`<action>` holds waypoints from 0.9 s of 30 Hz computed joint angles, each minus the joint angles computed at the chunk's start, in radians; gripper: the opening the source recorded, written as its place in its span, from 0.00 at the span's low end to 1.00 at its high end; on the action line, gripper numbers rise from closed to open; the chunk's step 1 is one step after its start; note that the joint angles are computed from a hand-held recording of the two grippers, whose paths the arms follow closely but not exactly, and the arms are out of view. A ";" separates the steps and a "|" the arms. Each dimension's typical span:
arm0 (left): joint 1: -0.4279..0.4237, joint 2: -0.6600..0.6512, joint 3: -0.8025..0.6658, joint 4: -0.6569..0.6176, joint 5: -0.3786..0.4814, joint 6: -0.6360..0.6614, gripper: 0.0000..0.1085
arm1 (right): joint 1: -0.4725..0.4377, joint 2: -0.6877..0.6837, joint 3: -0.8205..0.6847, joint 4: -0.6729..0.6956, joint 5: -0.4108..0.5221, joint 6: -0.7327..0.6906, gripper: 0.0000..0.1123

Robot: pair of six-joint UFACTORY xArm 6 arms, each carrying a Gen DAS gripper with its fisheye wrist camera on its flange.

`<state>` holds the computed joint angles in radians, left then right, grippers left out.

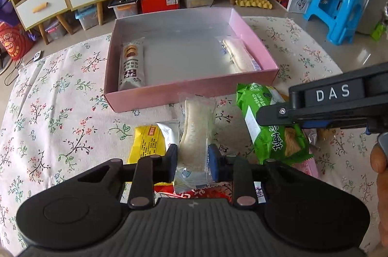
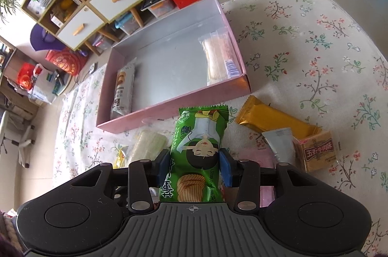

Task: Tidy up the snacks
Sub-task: 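Lift both packs into the pink box and open both grippers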

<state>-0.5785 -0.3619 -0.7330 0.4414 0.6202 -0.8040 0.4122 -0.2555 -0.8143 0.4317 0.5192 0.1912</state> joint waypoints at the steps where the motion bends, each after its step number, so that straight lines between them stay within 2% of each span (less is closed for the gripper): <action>1: 0.005 -0.006 0.003 -0.007 -0.007 -0.004 0.22 | -0.002 -0.001 0.000 0.008 0.003 -0.004 0.38; 8: 0.045 -0.100 0.075 -0.093 -0.101 -0.006 0.22 | -0.016 -0.041 0.023 0.068 -0.006 -0.037 0.38; 13: 0.086 -0.180 0.144 -0.166 -0.207 -0.011 0.22 | -0.060 -0.101 0.063 0.182 -0.014 -0.075 0.38; 15: 0.104 -0.198 0.160 -0.149 -0.245 -0.045 0.22 | -0.082 -0.124 0.080 0.204 -0.027 -0.070 0.38; 19: 0.132 -0.192 0.170 -0.122 -0.323 -0.084 0.22 | -0.095 -0.143 0.101 0.154 -0.092 -0.033 0.38; 27: 0.183 -0.053 0.070 0.087 -0.397 -0.243 0.22 | -0.059 -0.004 0.007 0.130 -0.224 -0.118 0.38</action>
